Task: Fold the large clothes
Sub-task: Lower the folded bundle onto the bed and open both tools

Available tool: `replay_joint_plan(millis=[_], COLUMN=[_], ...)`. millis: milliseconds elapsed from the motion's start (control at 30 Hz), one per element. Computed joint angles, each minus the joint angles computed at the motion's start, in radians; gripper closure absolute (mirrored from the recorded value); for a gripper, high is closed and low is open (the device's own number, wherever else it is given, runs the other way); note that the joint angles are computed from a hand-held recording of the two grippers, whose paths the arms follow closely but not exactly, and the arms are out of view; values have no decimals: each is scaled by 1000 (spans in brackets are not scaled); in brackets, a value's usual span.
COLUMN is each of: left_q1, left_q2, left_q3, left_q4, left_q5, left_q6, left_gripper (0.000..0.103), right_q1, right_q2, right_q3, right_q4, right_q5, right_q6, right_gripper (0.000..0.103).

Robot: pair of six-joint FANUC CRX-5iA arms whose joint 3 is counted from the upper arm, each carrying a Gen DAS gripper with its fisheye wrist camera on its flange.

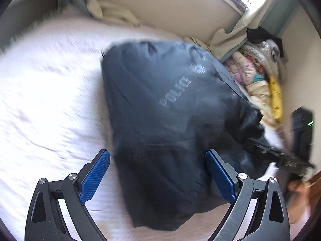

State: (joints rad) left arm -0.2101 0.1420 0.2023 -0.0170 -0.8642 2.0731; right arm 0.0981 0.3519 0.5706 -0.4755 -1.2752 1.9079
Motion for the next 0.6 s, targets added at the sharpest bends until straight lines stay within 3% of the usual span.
replay_joint_plan(millis=[67,167,533,600], left_q1=[-76,-180,-433,-459], left_q2=[2,5,44,44], left_q3=[81,151,264,265], left_q4=[-205,-413,-769,-797], left_q5=[-89,-190,-451,-464], left_q6=[101,196,401,410], left_gripper=[2,1,1,1], right_q1=[12,30,23,32], right_q2=[-48,-116,-345,-372], right_q3=[-59,-138,-440,-483], right_q4=[50,113,191,216], right_q5=[74,158,332,363], right_q6=[13,-2,-57,-75], right_gripper=[6,6,6,6])
